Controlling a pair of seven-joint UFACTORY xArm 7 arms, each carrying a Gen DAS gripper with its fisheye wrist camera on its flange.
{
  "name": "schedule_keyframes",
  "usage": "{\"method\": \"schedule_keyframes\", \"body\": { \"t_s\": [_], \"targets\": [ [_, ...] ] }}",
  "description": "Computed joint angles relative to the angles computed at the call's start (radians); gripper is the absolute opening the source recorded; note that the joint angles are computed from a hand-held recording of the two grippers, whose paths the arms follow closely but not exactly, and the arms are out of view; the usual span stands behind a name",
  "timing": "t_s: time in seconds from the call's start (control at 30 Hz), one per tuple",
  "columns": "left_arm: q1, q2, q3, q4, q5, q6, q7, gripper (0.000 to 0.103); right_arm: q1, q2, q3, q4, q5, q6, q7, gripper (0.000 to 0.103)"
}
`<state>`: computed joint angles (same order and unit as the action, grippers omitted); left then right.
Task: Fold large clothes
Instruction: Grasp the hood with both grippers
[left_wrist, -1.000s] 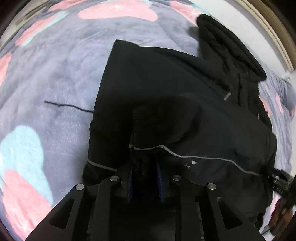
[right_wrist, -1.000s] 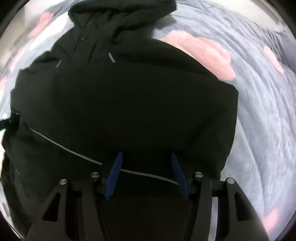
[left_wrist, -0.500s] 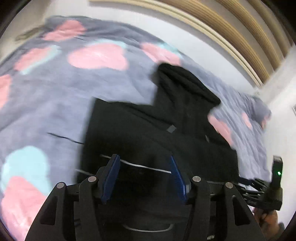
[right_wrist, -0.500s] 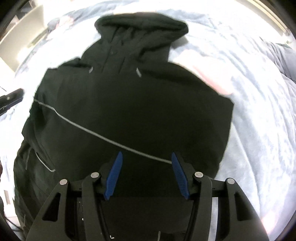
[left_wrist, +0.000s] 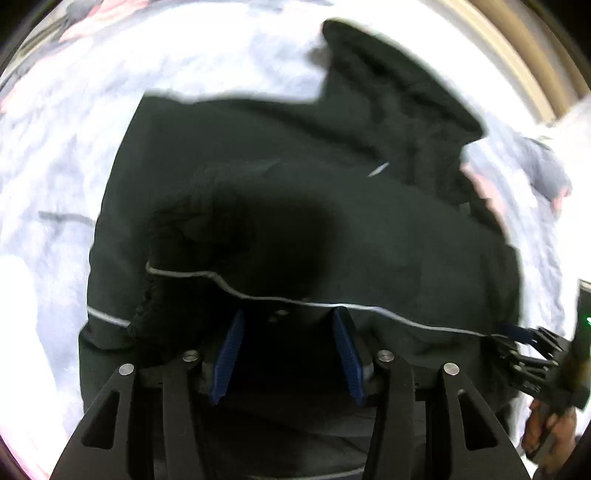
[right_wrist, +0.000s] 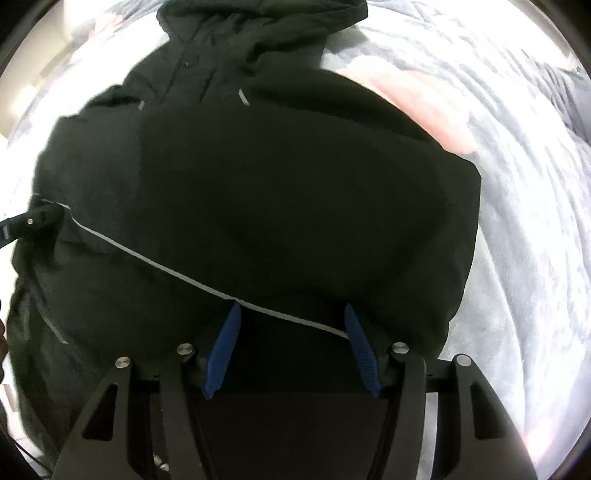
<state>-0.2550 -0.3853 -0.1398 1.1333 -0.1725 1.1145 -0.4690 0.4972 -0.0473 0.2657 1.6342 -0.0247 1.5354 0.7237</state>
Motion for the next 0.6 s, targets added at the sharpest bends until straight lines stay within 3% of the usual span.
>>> {"method": "schedule_keyframes", "body": {
  "t_s": [0.1, 0.27, 0.47, 0.6],
  "targets": [
    [-0.003, 0.003, 0.005, 0.059, 0.006, -0.042, 0.047, 0.05, -0.034, -0.048, -0.034, -0.024, 0.061, -0.086, -0.028, 0.061],
    [0.011, 0.168, 0.01, 0.267, 0.046, -0.133, 0.105, 0.05, -0.098, -0.023, -0.06, 0.051, 0.004, -0.188, -0.091, 0.061],
    [0.028, 0.513, 0.021, 0.627, 0.144, -0.15, 0.135, 0.051, -0.125, 0.249, -0.11, 0.343, -0.083, -0.279, -0.09, 0.061],
    [0.032, 0.773, 0.049, 0.933, 0.145, -0.066, 0.13, 0.051, -0.126, 0.431, -0.151, 0.531, -0.039, -0.293, -0.058, 0.061]
  ]
}}
